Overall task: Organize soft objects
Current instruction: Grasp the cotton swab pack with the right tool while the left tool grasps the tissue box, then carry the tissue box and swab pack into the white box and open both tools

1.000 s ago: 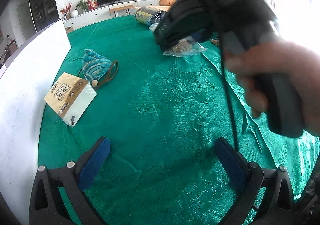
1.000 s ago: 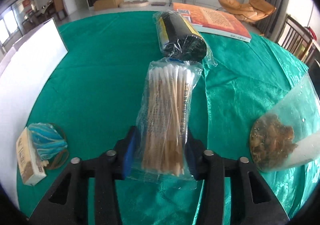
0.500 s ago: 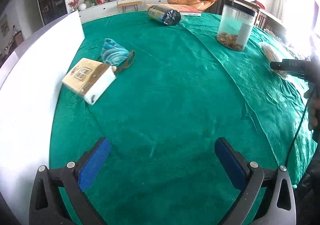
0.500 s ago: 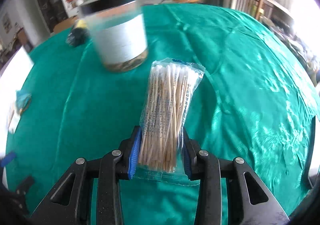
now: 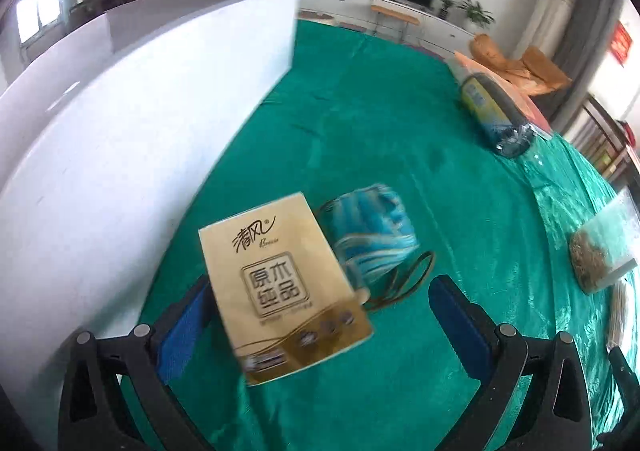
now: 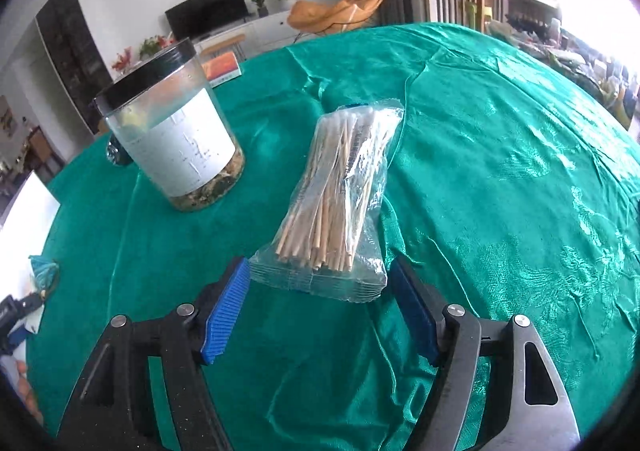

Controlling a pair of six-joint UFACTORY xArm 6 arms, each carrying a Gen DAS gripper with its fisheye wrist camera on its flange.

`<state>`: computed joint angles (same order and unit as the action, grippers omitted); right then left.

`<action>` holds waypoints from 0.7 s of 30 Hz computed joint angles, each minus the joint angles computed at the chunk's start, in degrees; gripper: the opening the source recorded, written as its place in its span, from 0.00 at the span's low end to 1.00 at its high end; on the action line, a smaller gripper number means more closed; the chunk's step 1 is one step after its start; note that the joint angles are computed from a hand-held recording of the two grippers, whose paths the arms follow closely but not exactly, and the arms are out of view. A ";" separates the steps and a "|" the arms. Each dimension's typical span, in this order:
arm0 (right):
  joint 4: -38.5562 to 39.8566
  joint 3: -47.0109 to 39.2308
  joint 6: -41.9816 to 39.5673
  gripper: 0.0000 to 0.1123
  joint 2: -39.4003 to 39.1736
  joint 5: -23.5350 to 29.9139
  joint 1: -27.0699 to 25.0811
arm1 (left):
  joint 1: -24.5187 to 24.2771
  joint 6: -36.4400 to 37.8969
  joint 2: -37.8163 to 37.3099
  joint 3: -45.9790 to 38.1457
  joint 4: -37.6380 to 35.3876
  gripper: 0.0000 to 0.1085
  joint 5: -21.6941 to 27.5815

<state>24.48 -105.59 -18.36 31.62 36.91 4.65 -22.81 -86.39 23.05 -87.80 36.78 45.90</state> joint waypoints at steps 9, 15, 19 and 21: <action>3.59 2.39 -1.53 0.67 -1.39 -0.79 -0.57 | -2.75 24.03 -0.38 5.11 -11.04 0.93 -19.81; 3.60 2.53 -1.76 0.68 -1.47 -0.79 -0.59 | -1.57 13.23 -1.10 4.02 -6.76 0.93 -17.95; 4.19 2.66 -2.05 0.68 -1.57 -0.76 -0.66 | -1.30 11.99 6.63 -9.42 -7.31 0.93 -7.86; 5.24 2.30 -2.58 0.68 -1.33 -0.49 -0.87 | -0.89 12.03 9.39 -13.58 -6.75 0.93 -4.76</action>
